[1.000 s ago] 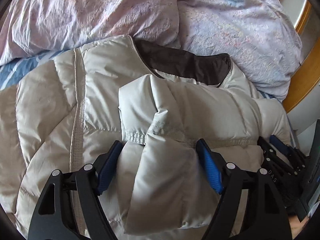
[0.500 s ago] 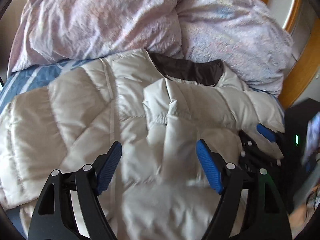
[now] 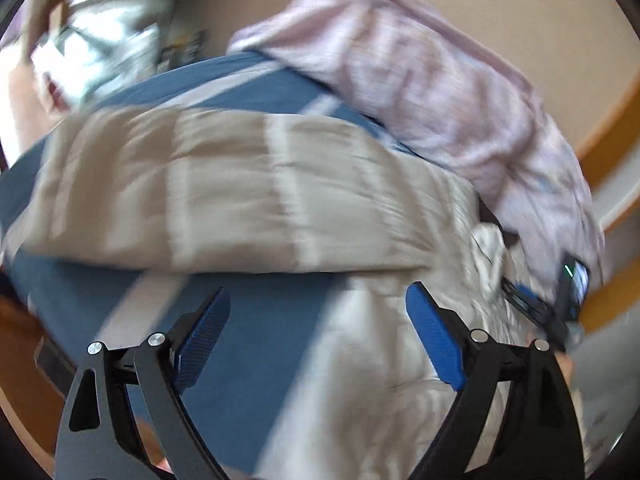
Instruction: Fold large clothes
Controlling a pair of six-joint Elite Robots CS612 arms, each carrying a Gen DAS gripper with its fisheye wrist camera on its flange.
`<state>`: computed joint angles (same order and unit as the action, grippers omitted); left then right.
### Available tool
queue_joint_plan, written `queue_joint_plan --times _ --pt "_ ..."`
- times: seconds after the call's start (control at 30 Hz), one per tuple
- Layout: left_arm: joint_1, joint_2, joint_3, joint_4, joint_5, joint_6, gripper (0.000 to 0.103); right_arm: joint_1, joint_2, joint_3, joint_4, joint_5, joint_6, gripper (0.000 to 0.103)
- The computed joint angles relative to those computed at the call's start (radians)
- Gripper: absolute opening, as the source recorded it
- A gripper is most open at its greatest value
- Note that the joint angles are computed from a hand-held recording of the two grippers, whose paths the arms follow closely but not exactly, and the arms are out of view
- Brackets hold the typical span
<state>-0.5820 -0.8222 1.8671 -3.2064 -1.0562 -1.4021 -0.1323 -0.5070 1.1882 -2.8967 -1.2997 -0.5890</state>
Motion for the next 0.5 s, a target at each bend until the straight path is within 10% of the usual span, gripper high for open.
queue_joint_plan --times 0.23,0.5 --pt "0.002 -0.003 0.158 -0.149 0.101 -0.493 0.083 -0.046 -0.054 0.050 0.039 0.153 0.075 0.066" --pt "0.004 0.024 0.172 -0.203 0.214 -0.705 0.067 -0.071 -0.091 0.105 0.011 0.225 0.086 0.066"
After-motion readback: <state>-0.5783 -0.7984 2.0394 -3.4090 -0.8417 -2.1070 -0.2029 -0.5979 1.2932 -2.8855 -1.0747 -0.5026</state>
